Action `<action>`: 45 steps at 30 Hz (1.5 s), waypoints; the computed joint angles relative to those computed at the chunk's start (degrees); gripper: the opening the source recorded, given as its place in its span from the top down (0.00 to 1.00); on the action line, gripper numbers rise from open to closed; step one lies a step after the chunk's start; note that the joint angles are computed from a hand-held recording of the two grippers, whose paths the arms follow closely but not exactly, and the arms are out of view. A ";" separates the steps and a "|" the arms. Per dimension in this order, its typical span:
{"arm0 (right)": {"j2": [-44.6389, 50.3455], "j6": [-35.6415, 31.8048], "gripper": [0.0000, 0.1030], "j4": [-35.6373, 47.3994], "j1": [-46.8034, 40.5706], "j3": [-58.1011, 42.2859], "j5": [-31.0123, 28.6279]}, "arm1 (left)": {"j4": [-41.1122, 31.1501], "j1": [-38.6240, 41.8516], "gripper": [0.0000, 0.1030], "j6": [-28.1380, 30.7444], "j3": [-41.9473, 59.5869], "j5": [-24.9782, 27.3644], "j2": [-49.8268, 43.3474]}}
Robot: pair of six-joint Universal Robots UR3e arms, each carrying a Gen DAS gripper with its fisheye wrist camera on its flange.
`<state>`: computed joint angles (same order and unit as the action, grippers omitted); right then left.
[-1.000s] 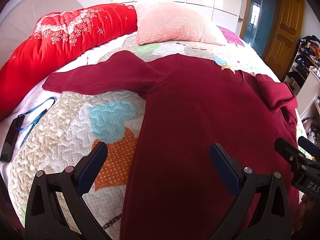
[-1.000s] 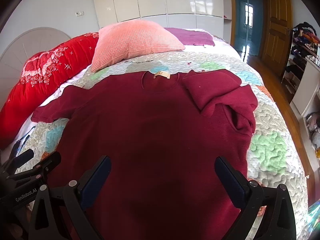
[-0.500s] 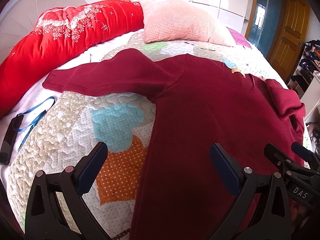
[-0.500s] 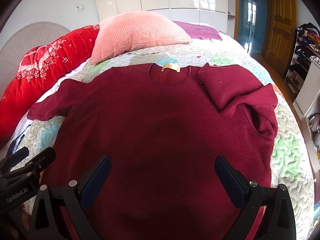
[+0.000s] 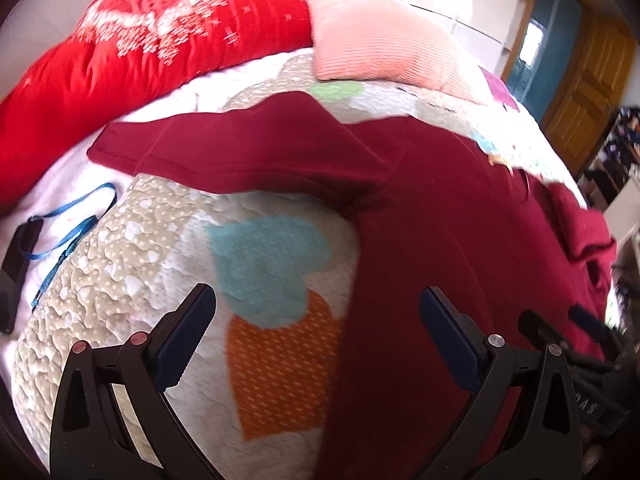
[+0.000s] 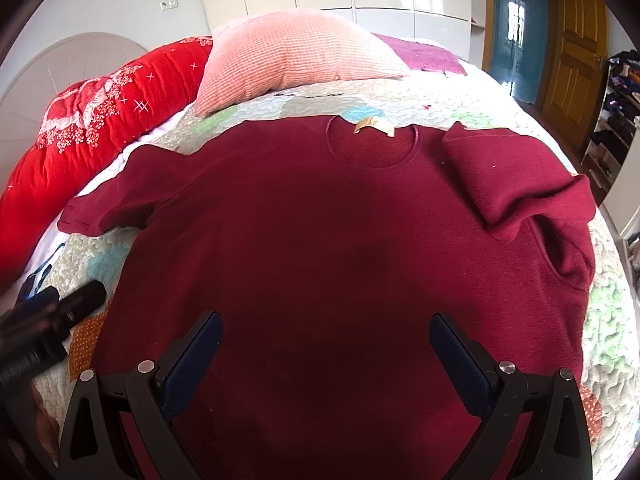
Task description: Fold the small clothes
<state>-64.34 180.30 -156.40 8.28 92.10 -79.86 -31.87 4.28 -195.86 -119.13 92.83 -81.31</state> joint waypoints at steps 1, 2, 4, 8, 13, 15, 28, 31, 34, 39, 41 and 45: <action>-0.06 -0.14 0.01 0.31 0.04 -0.09 0.38 | -0.57 2.52 0.01 0.58 -0.35 -1.43 1.13; -0.16 -0.29 0.01 0.40 0.05 -0.11 0.86 | -1.43 6.40 0.01 1.53 -0.63 -3.41 2.59; -0.36 -0.26 0.01 -0.03 0.11 0.18 1.33 | -3.51 13.36 0.01 3.74 -0.14 -7.18 4.03; -0.56 0.58 0.01 0.01 -0.39 0.27 3.40 | -8.29 25.57 0.04 8.67 5.49 -11.66 0.50; 0.40 0.88 0.01 2.00 -0.25 -1.36 5.39 | -10.09 35.64 0.14 9.79 13.26 -15.15 -9.52; 0.67 0.43 0.01 2.88 -0.12 -1.99 5.97 | -9.22 37.85 0.15 9.21 16.49 -15.35 -14.73; 2.55 -0.93 0.01 5.05 0.71 -4.78 6.31 | -6.97 38.25 0.82 9.45 28.81 -13.98 -30.19; 1.19 -0.20 0.01 2.80 -0.23 -2.48 7.50 | -5.90 38.83 0.92 9.71 26.81 -15.82 -27.55; -0.34 0.28 0.01 1.09 -1.36 -0.47 8.23 | -4.04 39.45 0.93 10.31 21.20 -19.77 -19.88; -2.29 1.13 0.01 0.80 -3.82 1.65 9.49 | -7.18 34.87 0.93 13.19 18.88 -25.60 -6.87; -3.38 1.37 0.01 0.81 -4.84 2.58 9.63 | -8.22 30.33 0.93 13.14 20.48 -27.11 -4.05; -5.39 1.32 0.01 0.78 -7.49 4.78 10.09 | -7.61 16.68 0.93 10.59 26.09 -26.99 -6.25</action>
